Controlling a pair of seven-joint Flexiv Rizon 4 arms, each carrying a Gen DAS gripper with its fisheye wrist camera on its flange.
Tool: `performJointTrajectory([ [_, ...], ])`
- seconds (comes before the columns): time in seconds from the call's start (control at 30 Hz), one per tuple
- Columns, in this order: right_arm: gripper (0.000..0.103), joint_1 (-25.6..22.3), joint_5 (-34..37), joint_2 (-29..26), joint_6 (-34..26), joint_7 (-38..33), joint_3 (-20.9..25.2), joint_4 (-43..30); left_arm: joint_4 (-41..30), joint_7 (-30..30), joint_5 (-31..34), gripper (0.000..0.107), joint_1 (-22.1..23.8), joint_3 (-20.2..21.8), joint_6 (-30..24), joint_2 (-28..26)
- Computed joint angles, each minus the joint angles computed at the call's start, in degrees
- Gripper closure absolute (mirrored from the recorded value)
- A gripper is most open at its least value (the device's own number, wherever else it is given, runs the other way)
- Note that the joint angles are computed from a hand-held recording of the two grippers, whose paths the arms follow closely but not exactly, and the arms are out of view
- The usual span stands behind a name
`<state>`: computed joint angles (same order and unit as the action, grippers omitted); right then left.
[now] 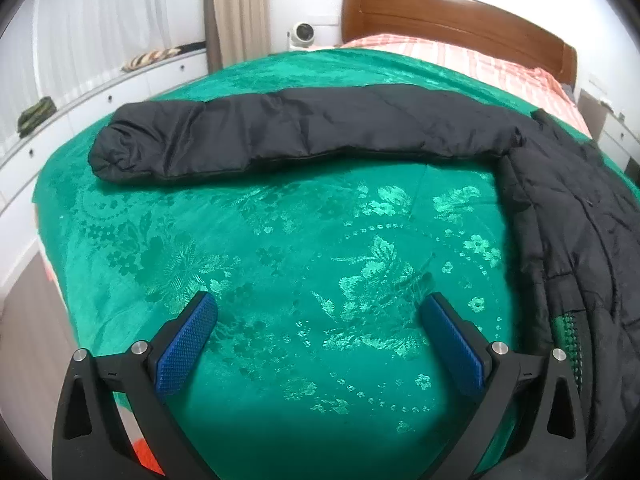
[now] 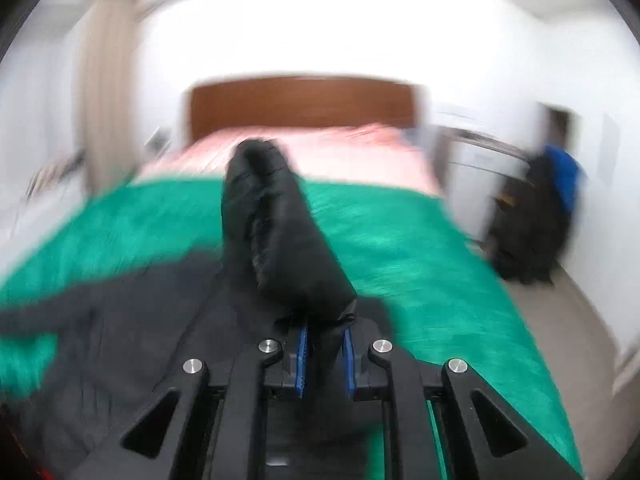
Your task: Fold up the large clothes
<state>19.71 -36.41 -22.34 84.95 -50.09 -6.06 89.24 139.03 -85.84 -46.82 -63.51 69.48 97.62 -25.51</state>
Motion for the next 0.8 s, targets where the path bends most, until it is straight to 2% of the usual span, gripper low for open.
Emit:
performJointTrajectory([
  [0.1, 0.089, -0.23, -5.58, 4.90, 1.73, 10.96, -10.69, 4.92, -0.05, -0.32, 0.05, 0.004, 0.72, -0.64, 0.16, 0.13],
  [0.17, 0.089, -2.30, -8.75, 6.16, 1.34, 16.60, -14.04, 7.43, -0.27, -0.77, -0.16, 0.004, 0.36, -0.15, -0.42, -0.71],
  [0.3, 0.089, -10.28, -2.77, 5.87, -3.95, 17.24, -9.66, 12.75, -0.91, -2.61, 0.49, 0.004, -0.33, 1.28, -2.25, -2.48],
  [0.37, 0.089, -14.35, 2.48, 3.99, -7.53, 15.38, -5.11, 14.32, -1.19, -3.80, 1.53, 0.004, -0.86, 2.40, -3.32, -3.12],
  [0.4, 0.089, -16.77, 7.50, 2.61, -10.25, 13.62, -1.67, 14.83, -1.31, -4.31, 2.13, 0.004, -1.10, 2.96, -3.83, -3.32],
  [0.47, 0.089, -19.20, 13.70, 1.05, -12.65, 11.63, 2.02, 15.42, -1.59, -5.23, 3.40, 0.004, -1.48, 3.99, -4.99, -3.58],
  [0.53, 0.090, -19.32, 15.10, 0.58, -10.41, 11.87, 1.68, 17.77, -1.75, -5.82, 4.88, 0.004, -1.55, 4.68, -5.75, -3.27],
  [0.63, 0.088, -15.79, 8.17, 1.66, -8.29, 14.74, -3.67, 20.60, -1.56, -6.27, 7.48, 0.004, 0.20, 3.58, -4.52, -1.30],
  [0.7, 0.076, -17.43, 9.74, 1.87, -8.27, 12.76, -1.66, 20.33, -1.37, -6.45, 8.95, 0.004, 1.38, 2.75, -3.59, -0.15],
  [0.77, 0.047, -18.80, 10.84, 2.64, -6.41, 11.13, -0.92, 21.76, -1.46, -6.11, 9.96, 0.004, 1.90, 2.65, -3.73, 0.42],
  [0.8, 0.040, -18.29, 9.74, 3.79, -5.15, 11.92, -2.13, 23.47, -1.64, -6.08, 10.39, 0.004, 1.48, 3.33, -4.53, 0.37],
])
